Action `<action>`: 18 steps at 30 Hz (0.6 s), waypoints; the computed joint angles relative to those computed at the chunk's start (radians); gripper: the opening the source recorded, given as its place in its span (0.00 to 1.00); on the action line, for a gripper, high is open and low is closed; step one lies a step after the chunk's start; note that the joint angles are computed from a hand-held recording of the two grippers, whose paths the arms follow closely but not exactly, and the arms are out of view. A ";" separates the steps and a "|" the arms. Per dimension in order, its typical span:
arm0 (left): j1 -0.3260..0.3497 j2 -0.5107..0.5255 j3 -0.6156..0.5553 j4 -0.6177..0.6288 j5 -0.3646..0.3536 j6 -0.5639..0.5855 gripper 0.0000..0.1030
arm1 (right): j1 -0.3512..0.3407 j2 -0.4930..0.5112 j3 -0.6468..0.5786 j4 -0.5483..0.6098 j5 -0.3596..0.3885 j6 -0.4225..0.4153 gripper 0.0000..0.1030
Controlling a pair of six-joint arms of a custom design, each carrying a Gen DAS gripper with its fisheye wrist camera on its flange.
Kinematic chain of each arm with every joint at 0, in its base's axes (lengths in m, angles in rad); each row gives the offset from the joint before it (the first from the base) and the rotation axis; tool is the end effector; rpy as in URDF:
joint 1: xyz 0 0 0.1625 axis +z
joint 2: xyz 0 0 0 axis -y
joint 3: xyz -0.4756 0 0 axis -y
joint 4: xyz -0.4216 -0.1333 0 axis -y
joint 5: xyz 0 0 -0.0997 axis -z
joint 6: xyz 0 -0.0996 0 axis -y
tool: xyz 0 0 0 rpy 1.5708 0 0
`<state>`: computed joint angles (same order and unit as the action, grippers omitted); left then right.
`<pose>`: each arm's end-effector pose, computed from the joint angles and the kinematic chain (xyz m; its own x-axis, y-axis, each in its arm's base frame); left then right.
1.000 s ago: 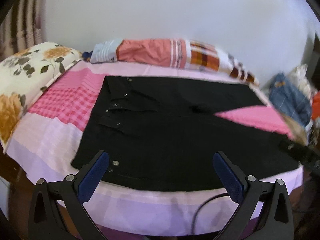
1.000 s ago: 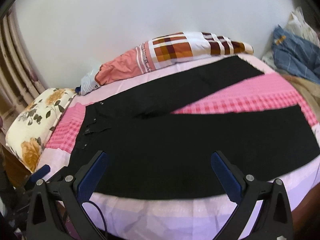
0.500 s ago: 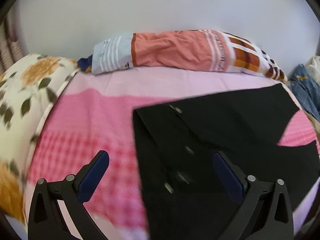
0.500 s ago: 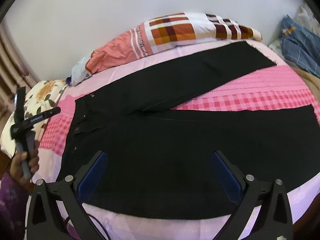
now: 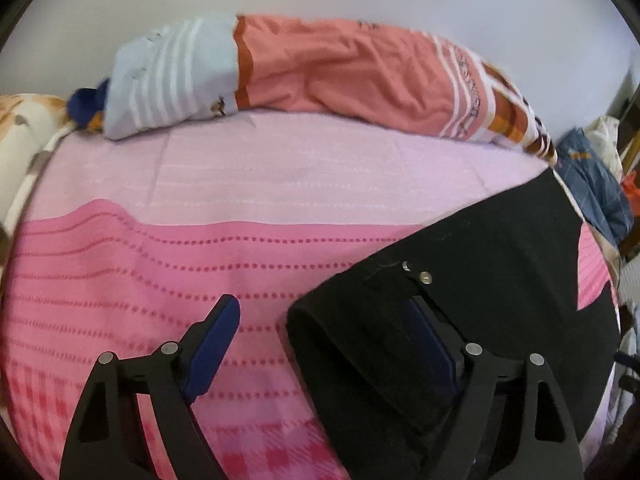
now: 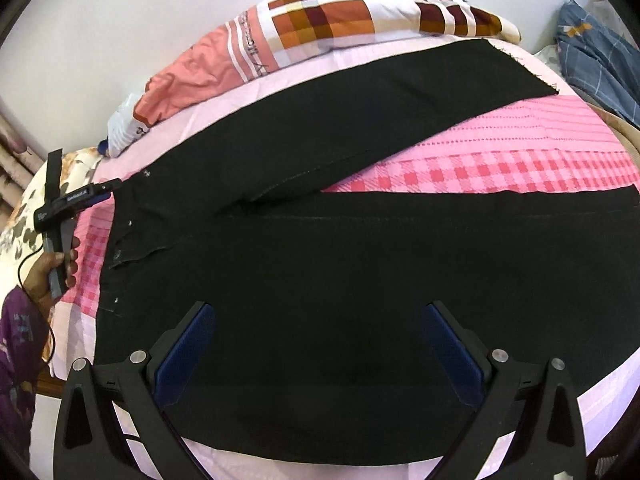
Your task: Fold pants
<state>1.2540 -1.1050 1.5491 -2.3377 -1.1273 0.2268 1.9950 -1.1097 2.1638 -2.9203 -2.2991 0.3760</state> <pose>-0.0562 -0.7365 0.3526 -0.8112 0.3508 -0.4678 0.4904 0.8439 -0.2176 0.2821 -0.4617 0.1798 -0.8514 0.1987 0.4854 -0.0872 0.8589 -0.5046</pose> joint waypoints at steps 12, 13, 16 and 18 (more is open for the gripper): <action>-0.050 -0.045 0.087 -0.072 0.017 -0.130 0.16 | -0.031 0.017 -0.080 -0.096 0.067 -0.086 1.00; -0.064 -0.072 0.125 -0.122 0.013 -0.123 0.16 | -0.039 0.020 -0.103 -0.108 0.103 -0.123 1.00; -0.126 -0.145 0.229 -0.230 0.027 -0.083 0.16 | -0.085 0.026 -0.195 -0.044 0.270 -0.184 0.99; -0.162 -0.182 0.281 -0.263 0.028 -0.088 0.16 | -0.120 0.042 -0.255 0.012 0.375 -0.176 0.98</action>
